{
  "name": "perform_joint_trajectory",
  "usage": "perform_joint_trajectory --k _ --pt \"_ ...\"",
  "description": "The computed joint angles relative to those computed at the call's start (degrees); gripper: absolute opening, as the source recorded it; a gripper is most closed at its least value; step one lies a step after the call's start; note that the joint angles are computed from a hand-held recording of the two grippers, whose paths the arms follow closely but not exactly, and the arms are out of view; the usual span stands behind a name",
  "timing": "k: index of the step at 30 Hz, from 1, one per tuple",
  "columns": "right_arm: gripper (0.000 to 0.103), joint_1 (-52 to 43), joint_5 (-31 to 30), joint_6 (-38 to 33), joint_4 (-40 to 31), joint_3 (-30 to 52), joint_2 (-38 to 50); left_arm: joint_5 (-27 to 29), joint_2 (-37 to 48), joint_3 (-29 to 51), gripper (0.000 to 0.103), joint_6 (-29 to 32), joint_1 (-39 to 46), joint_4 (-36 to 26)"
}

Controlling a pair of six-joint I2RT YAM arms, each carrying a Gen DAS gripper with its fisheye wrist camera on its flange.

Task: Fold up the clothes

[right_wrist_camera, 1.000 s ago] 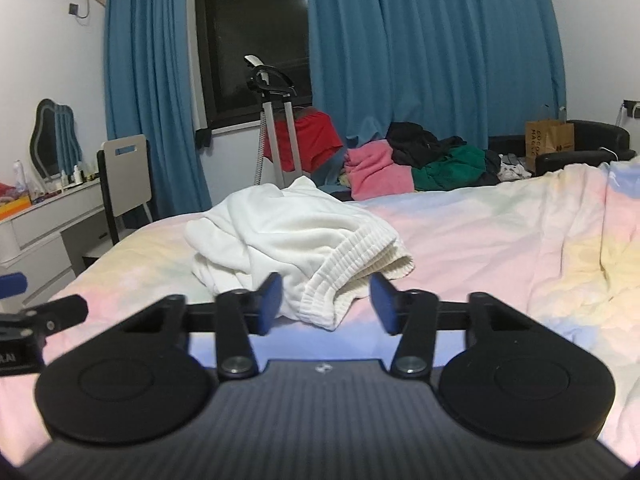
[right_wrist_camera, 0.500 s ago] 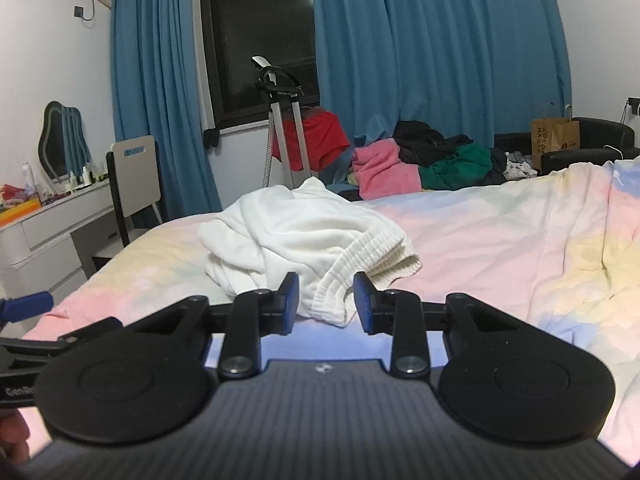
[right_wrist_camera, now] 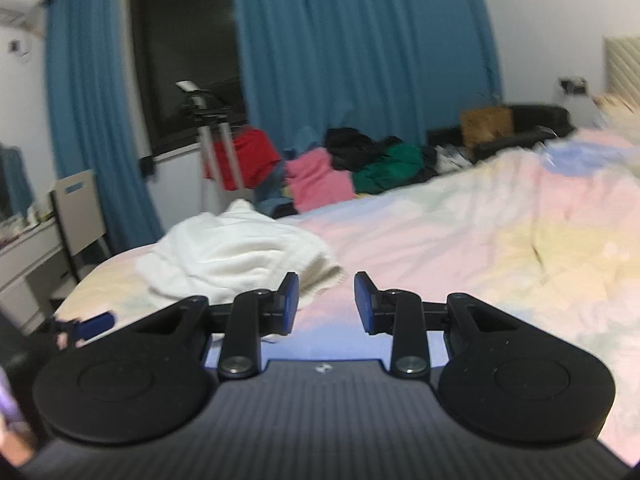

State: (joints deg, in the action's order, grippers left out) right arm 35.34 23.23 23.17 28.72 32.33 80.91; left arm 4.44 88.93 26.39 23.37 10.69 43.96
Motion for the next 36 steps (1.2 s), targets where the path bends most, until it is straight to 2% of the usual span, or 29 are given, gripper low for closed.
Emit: perform_joint_trajectory --k 4,9,12,13,14,15,16,18,20,25,27,28,30,31,33,34,36 --pt "0.034 -4.39 -1.99 3.79 1.87 0.41 2.94 -5.92 13.10 11.78 0.097 3.11 -8.56 3.92" --pt "0.034 -9.21 -2.98 4.75 7.51 2.36 11.31 -15.91 29.17 31.06 0.089 7.56 -16.16 -0.68" --pt "0.035 -11.63 -5.87 6.92 8.34 5.15 16.92 -22.07 38.69 42.45 0.084 9.64 -17.76 -4.41" --pt "0.035 -12.14 -6.72 7.21 8.48 6.15 18.66 -22.09 40.31 44.01 0.080 9.12 -17.53 -3.74" --pt "0.035 -12.56 -7.45 7.41 8.68 7.10 20.33 -22.12 41.94 45.63 0.065 8.59 -17.31 -3.14" --pt "0.035 -12.53 -7.65 7.15 9.43 7.63 21.71 -20.97 42.89 46.52 0.054 7.35 -16.89 -2.39" --pt "0.035 -12.48 -7.82 6.92 10.12 8.16 23.04 -17.34 42.25 45.37 0.047 4.64 -16.03 -0.53" --pt "0.035 -12.37 -7.87 6.96 10.80 9.43 25.19 -10.72 40.17 41.25 0.044 -0.51 -14.24 5.84" --pt "0.035 -12.33 -7.89 7.37 11.11 10.45 26.71 -8.80 37.66 37.19 0.043 -2.13 -13.13 11.12" --pt "0.035 -11.54 -6.60 6.35 14.82 8.63 26.49 -2.42 24.84 25.00 0.040 -11.15 -7.41 17.19" --pt "0.035 -11.00 -5.44 5.84 17.14 7.00 25.54 -0.01 18.05 20.83 0.036 -14.39 -4.17 15.99" --pt "0.035 -10.59 -4.80 5.45 17.84 6.44 25.07 1.37 14.08 17.98 0.027 -16.02 -2.15 15.21" --pt "0.035 -9.37 -3.24 4.05 19.51 5.15 24.03 4.64 7.38 13.51 0.023 -19.01 2.52 13.41" --pt "0.035 -8.76 -2.74 3.09 20.09 4.61 23.40 6.52 4.41 11.75 0.015 -20.44 5.14 12.34" --pt "0.035 -7.32 -1.91 0.91 21.31 3.43 21.95 10.81 -1.38 9.00 0.012 -23.33 10.90 9.54" --pt "0.035 -6.60 -1.51 -0.17 21.89 2.86 21.22 13.45 -4.15 7.95 0.006 -24.58 14.11 8.16" --pt "0.035 -5.04 -0.70 -2.02 22.61 1.67 19.43 19.40 -10.07 5.21 0.006 -26.61 21.00 6.30"
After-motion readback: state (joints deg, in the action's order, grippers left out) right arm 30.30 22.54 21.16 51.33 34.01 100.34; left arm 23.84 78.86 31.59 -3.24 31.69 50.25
